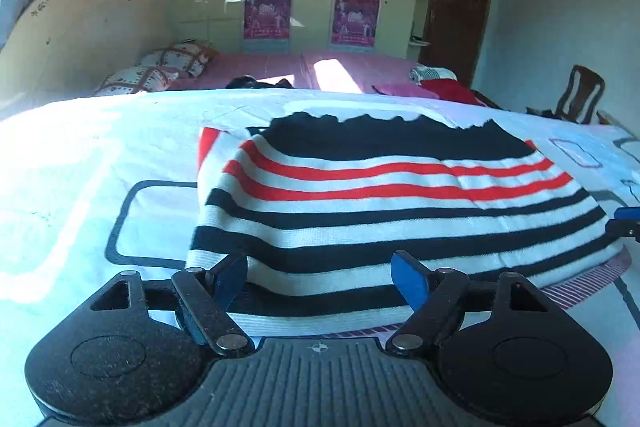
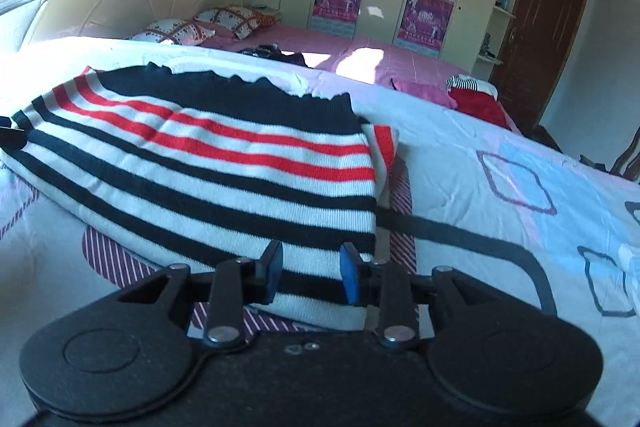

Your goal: Fold small clothes

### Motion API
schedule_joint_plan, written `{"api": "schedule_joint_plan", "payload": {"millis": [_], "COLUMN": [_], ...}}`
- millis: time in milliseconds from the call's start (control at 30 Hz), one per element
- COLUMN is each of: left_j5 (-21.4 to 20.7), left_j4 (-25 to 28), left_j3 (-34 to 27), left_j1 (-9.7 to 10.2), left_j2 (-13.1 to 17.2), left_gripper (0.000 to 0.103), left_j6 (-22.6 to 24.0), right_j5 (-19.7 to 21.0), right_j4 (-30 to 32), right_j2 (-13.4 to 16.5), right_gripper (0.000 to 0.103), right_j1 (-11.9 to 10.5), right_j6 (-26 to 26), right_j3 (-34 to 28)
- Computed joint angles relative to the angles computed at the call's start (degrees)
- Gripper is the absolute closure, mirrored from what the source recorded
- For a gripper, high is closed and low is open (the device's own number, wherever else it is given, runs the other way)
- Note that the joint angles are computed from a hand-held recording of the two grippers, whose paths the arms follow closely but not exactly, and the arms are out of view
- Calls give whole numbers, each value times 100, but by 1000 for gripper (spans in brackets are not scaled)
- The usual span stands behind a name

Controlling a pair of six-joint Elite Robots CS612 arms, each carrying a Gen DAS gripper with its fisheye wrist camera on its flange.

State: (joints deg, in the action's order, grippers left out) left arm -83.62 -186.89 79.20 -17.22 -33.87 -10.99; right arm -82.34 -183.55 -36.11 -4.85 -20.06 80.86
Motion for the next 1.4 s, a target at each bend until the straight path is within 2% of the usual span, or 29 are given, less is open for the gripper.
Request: {"api": "schedule_joint_plan", "payload": {"millis": [100, 167, 233, 267, 333, 433, 500, 533, 567, 600, 733, 800, 933, 1033, 1100, 1233, 1267, 1333, 1400], "left_j5": [-28, 111, -192, -242, -74, -68, -7, -34, -12, 50, -38, -138, -734, -989, -1435, -2365, -2419, -2276, -2119], "left_j4": [457, 537, 464, 462, 635, 405, 700, 573, 572, 615, 606, 637, 382, 175, -232, -1142, -1322, -1627, -1817], "left_j3": [-121, -124, -129, -119, -131, -120, -196, -189, -196, -207, -222, -192, -24, 125, 250, 371, 383, 391, 344], "left_j1": [106, 112, 223, 245, 207, 232, 251, 262, 255, 236, 260, 289, 416, 482, 569, 681, 671, 608, 563], "left_j2": [81, 110, 143, 139, 96, 104, 138, 172, 180, 179, 186, 144, 84, 36, 48, 261, 315, 413, 485], "left_gripper": [25, 24, 24, 24, 24, 24, 24, 24, 24, 23, 22, 22, 22, 44, 46, 46, 46, 46, 46], "left_j6": [-166, -136, -563, -540, -350, -589, -703, -686, -610, -452, -450, -590, -1186, -1671, -2350, -3908, -4157, -4539, -4812], "right_j5": [39, -231, 20, 13, -109, 1, 60, -21, -267, -467, -269, -51, 660, 1005, 1253, 1568, 1664, 1653, 1650], "right_j4": [391, 821, 713, 749, 807, 401, 312, 431, 719, 989, 1063, 928, 865, 734, 712, 648, 611, 522, 284], "right_j2": [63, 152, 152, 131, 95, 67, 96, 131, 174, 226, 205, 119, 21, 6, -14, -47, -46, -60, -90], "right_gripper": [72, 75, 75, 75, 76, 74, 74, 74, 74, 72, 51, 51, 52, 57, 63, 65, 67, 78, 82], "right_j1": [-7, -5, -83, -83, -43, -40, -53, -47, -19, -5, -129, -206, -409, -491, -528, -575, -584, -564, -538], "right_j6": [210, 212, 391, 411, 370, 473, 663, 748, 758, 745, 1420, 1710, 2297, 2717, 2926, 3417, 3517, 3595, 3663], "right_j3": [-186, -323, -260, -248, -249, -200, -271, -360, -481, -585, -509, -343, -74, 17, 63, 198, 233, 296, 396]}}
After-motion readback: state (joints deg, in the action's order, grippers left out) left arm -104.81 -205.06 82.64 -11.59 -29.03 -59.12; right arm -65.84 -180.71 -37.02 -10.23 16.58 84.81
